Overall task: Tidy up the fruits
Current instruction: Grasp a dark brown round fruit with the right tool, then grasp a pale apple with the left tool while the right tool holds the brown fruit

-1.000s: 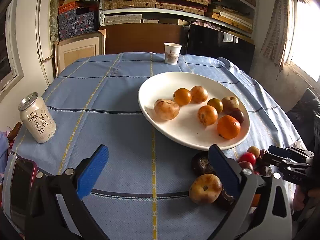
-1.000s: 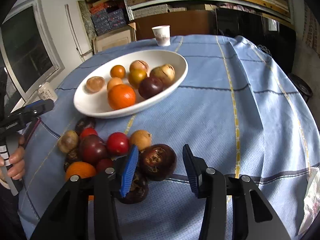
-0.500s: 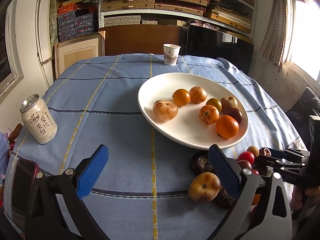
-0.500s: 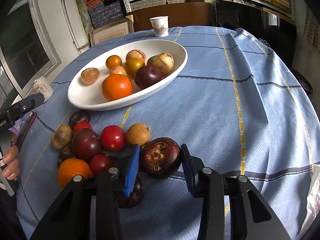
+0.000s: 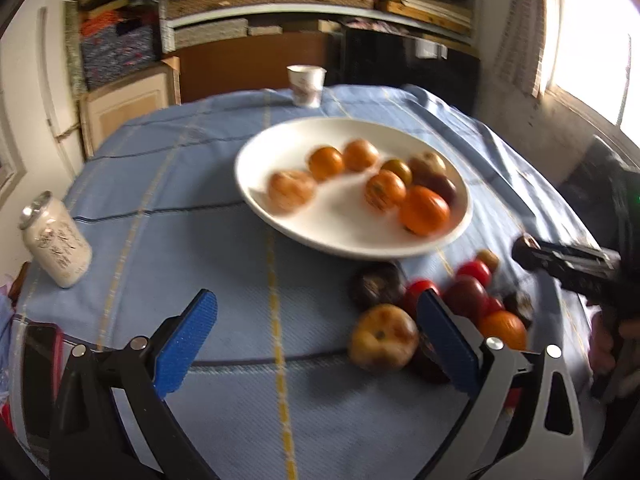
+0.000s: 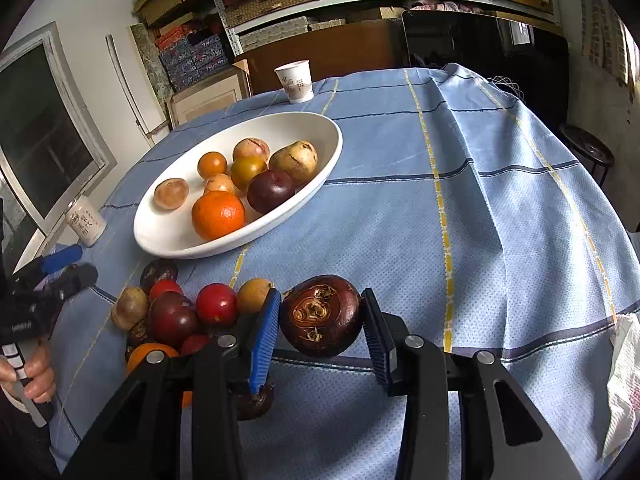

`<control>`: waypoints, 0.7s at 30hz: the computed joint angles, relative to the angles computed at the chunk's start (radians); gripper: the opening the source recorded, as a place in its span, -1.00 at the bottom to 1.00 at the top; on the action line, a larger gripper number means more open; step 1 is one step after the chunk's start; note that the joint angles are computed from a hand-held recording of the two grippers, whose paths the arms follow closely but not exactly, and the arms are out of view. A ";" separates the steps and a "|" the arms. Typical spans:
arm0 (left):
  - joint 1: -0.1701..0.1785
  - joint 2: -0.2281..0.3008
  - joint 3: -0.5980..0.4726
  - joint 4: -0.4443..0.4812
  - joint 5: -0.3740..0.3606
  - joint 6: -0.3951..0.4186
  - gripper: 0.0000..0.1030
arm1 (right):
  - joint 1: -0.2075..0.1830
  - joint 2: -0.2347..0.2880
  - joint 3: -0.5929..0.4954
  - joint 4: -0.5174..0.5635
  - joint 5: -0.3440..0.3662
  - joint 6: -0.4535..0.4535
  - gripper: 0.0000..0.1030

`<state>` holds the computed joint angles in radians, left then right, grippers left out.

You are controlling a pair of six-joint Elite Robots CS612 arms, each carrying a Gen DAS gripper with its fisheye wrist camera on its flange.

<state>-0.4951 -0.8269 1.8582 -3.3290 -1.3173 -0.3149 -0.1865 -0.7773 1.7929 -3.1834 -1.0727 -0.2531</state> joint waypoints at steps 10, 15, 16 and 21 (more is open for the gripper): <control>-0.012 0.005 0.007 -0.001 -0.045 0.066 0.91 | 0.003 -0.001 0.000 0.006 -0.014 -0.008 -0.19; -0.004 0.009 0.001 0.021 -0.092 0.059 0.56 | 0.004 -0.002 0.001 0.006 -0.017 -0.014 -0.19; -0.001 0.010 -0.002 0.031 -0.109 0.055 0.46 | 0.005 -0.002 0.001 0.008 -0.018 -0.015 -0.19; 0.010 0.015 -0.011 0.055 -0.151 0.036 0.29 | 0.005 -0.003 0.003 0.008 -0.017 -0.018 -0.19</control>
<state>-0.4855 -0.8124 1.8468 -3.2735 -1.4678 -0.2787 -0.1817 -0.7805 1.7957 -3.1759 -1.0895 -0.2714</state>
